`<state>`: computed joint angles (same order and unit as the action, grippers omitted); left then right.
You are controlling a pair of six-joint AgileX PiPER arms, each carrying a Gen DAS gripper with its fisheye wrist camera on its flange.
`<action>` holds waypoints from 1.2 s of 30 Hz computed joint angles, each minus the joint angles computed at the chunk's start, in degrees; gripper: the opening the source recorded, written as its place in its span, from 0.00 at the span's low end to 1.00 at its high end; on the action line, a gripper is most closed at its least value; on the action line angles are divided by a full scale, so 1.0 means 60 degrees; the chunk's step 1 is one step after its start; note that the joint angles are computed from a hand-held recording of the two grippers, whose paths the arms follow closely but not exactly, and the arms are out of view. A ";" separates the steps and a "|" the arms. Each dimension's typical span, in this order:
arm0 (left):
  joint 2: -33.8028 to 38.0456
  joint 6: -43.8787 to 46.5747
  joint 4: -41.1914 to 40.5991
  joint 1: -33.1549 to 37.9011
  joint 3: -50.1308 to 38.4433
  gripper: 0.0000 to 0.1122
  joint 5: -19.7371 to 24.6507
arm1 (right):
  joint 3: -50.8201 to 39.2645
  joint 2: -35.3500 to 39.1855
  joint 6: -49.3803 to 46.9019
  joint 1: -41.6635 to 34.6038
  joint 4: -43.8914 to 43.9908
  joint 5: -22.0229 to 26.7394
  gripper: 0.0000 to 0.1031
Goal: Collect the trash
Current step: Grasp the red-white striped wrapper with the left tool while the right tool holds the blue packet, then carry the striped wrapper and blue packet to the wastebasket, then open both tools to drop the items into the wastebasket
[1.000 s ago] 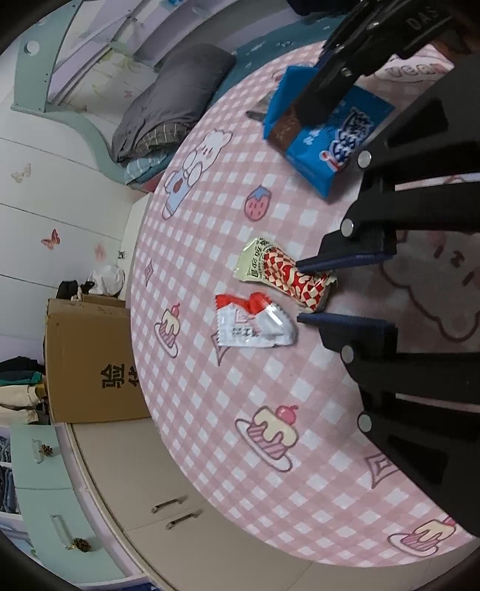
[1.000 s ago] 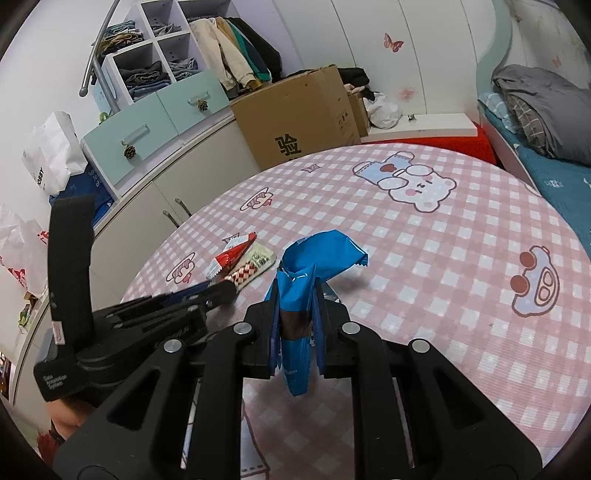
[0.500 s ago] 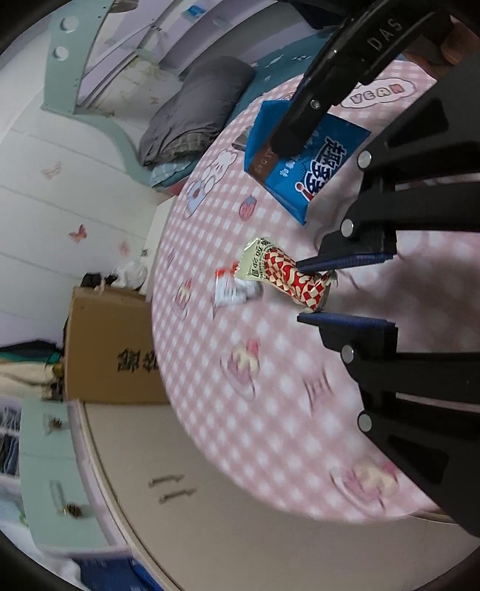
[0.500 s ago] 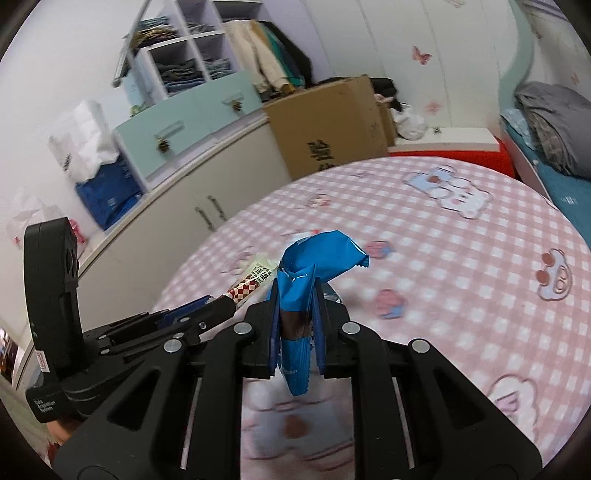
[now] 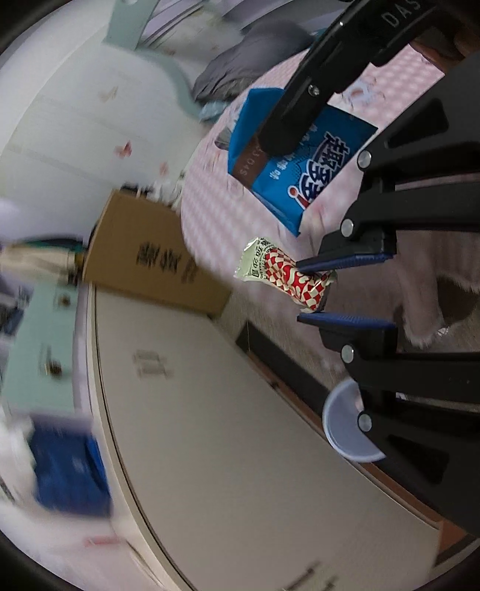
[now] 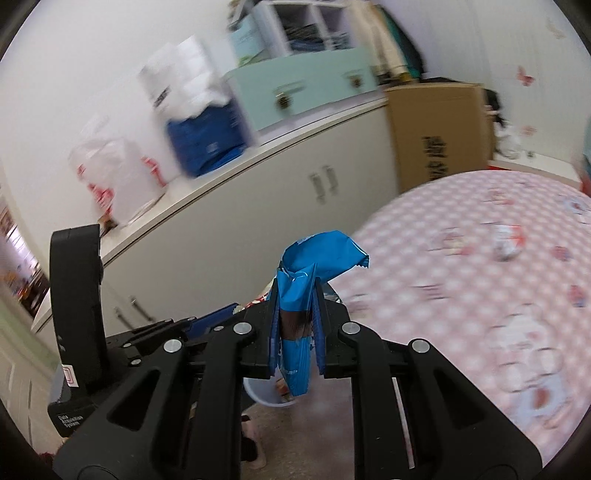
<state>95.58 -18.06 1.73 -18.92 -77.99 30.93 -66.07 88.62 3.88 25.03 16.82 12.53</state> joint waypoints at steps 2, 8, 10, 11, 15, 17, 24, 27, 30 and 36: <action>-0.0298 0.0062 0.0057 0.0560 0.0581 0.19 -0.0214 | -0.0568 0.0674 0.1267 0.0754 -0.1265 -0.0064 0.15; -0.0221 0.0846 -0.0364 0.2386 0.1355 0.19 -0.0585 | -0.2689 0.2930 0.3430 0.1958 -0.3351 0.0332 0.15; 0.0041 0.0828 -0.0223 0.2822 0.1385 0.19 -0.0721 | -0.3466 0.3704 0.3670 0.2170 -0.3555 0.0485 0.15; 0.0256 0.1159 -0.0524 0.3078 0.1288 0.20 -0.0720 | -0.3799 0.4025 0.3600 0.2211 -0.3442 0.0583 0.15; 0.1304 0.2339 -0.1594 0.3799 0.0593 0.25 -0.0407 | -0.5131 0.5312 0.3767 0.2302 -0.3418 0.0873 0.15; 0.1757 0.2632 -0.1937 0.4033 0.0261 0.40 -0.0209 | -0.5687 0.5831 0.3518 0.2259 -0.3046 0.1042 0.15; 0.2225 0.2651 -0.1988 0.4448 0.0374 0.53 -0.0575 | -0.6936 0.6984 0.2995 0.2170 -0.2310 0.1626 0.15; 0.2348 0.2468 -0.1872 0.4501 0.0395 0.55 -0.0644 | -0.7219 0.7196 0.2872 0.2186 -0.2198 0.1745 0.15; 0.2404 0.2176 -0.1744 0.4474 0.0375 0.55 -0.0678 | -0.7489 0.7334 0.2943 0.2230 -0.2320 0.1842 0.17; 0.2198 0.1510 -0.1237 0.4452 0.0552 0.59 -0.0987 | -0.7611 0.7421 0.2901 0.2281 -0.2325 0.1637 0.17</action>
